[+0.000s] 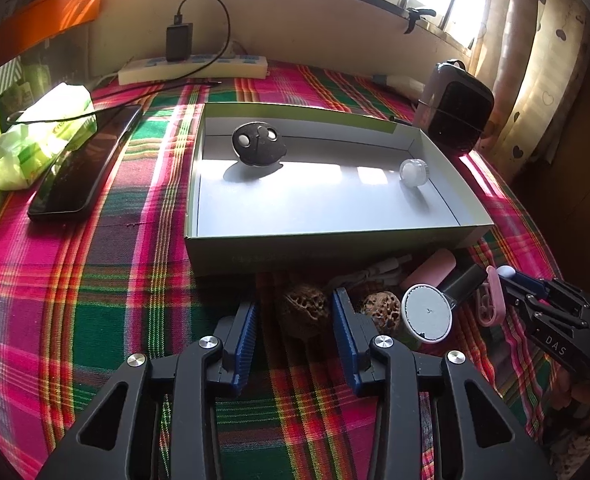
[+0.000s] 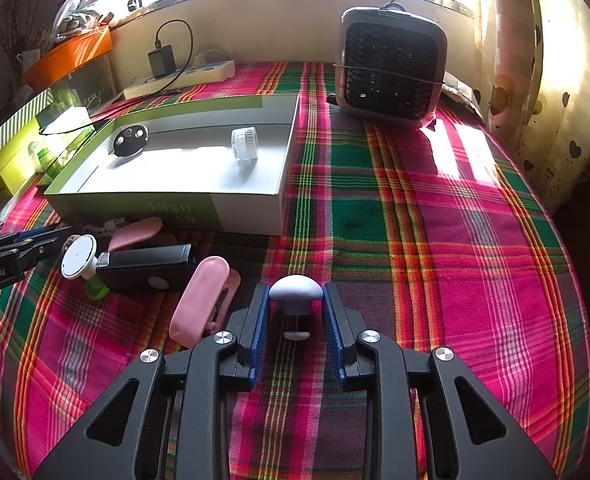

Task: Organize objects
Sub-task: 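Hold the knob in the right tool while the left tool grasps a brown walnut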

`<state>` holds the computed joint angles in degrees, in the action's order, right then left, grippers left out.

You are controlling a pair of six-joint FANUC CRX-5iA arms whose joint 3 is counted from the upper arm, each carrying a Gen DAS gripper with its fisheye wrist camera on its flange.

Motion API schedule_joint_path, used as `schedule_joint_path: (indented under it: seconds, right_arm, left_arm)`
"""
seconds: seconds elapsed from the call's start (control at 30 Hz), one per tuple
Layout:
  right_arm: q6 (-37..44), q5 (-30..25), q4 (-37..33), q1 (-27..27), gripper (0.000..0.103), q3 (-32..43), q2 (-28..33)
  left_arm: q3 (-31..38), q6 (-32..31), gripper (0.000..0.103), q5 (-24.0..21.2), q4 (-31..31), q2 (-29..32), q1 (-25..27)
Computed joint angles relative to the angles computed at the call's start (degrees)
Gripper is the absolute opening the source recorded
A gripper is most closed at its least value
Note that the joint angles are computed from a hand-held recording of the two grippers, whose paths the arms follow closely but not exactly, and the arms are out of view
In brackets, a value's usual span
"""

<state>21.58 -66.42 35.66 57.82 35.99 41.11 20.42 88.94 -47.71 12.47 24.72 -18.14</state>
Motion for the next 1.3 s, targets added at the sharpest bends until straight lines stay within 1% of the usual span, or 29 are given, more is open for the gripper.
schedule_joint_path:
  seconds: [0.07,0.3,0.9,1.3]
  right_arm:
    - [0.0,0.0,0.0,0.0,0.028,0.1,0.0]
    - [0.0,-0.1,0.0,0.0,0.028,0.1,0.1]
    - [0.1,0.0,0.0,0.0,0.028,0.0,0.1]
    - [-0.7,0.1,0.7,0.4,0.028,-0.2,-0.2]
  left_arm:
    - [-0.2,-0.4,0.029,0.3,0.5,-0.1,0.1]
    - [-1.0,-0.9,0.029,1.1,1.1,-0.3,0.2]
    - [-1.2,-1.7,0.029,1.5,1.3,-0.6,0.1]
    - [-2.3,-2.8,0.029,2.6,1.6,-1.8,0.2]
